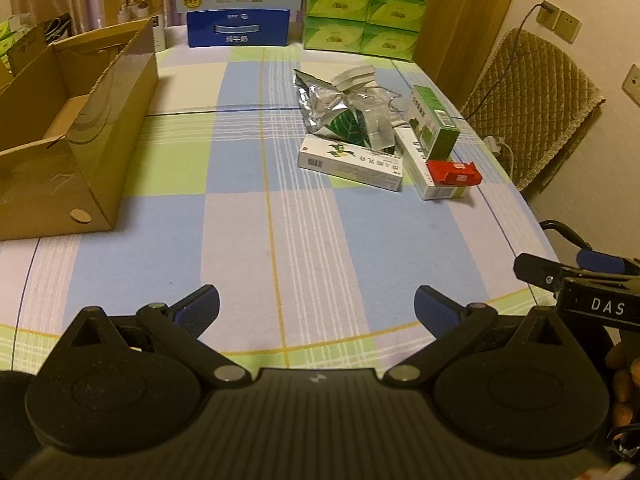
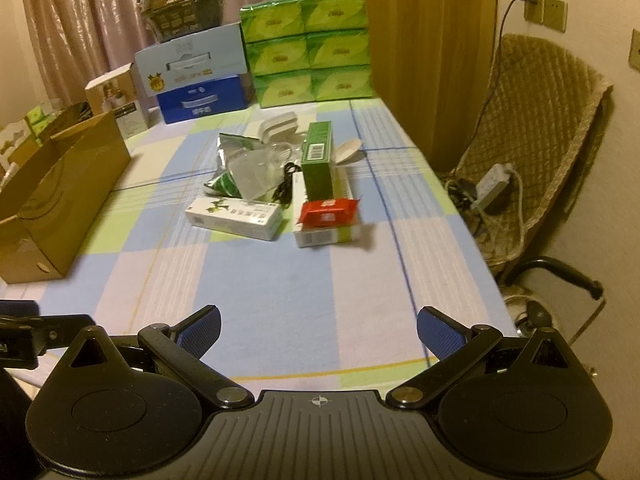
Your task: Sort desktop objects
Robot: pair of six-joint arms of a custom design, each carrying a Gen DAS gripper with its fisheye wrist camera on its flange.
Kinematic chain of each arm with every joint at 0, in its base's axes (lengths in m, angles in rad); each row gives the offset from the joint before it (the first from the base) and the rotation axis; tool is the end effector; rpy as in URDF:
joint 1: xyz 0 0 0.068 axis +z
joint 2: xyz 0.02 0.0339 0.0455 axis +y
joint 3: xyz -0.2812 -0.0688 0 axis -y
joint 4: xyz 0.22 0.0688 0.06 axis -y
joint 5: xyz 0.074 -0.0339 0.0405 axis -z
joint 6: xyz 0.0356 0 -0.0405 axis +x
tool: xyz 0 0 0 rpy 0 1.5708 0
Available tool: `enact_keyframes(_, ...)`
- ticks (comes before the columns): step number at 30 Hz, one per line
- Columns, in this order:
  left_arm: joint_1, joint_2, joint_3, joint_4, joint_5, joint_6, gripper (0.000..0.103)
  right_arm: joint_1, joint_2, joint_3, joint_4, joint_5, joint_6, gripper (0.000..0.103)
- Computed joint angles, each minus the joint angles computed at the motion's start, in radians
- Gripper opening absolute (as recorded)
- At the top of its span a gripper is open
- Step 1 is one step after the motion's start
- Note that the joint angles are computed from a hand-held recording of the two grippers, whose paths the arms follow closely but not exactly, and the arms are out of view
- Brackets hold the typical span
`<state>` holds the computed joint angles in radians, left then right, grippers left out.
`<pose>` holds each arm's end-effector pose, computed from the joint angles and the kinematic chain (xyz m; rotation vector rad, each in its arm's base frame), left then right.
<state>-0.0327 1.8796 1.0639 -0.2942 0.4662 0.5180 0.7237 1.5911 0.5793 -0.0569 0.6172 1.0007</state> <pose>0.3463 -0.0273 0.1676 0.8310 2.4182 -0.4444 0.1956 0.1454 0.1496 0.5168 2.3103 -0.0300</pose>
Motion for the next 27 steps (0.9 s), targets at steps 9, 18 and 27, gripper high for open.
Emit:
enact_keyframes(9, -0.008, 0.076, 0.145, -0.076, 0.032, 0.046, 0.102, -0.072, -0.078, 0.014, -0.024, 0.035, -0.162, 0.101)
enact_keyframes(18, -0.083, 0.190, 0.286, -0.024, 0.014, 0.114, 0.102, -0.217, -0.079, -0.012, 0.091, -0.047, -0.351, 0.101)
enact_keyframes(27, -0.141, 0.434, 0.580, -0.091, 0.058, 0.210, 0.102, -0.346, 0.069, 0.014, 0.253, -0.164, -0.518, 0.101)
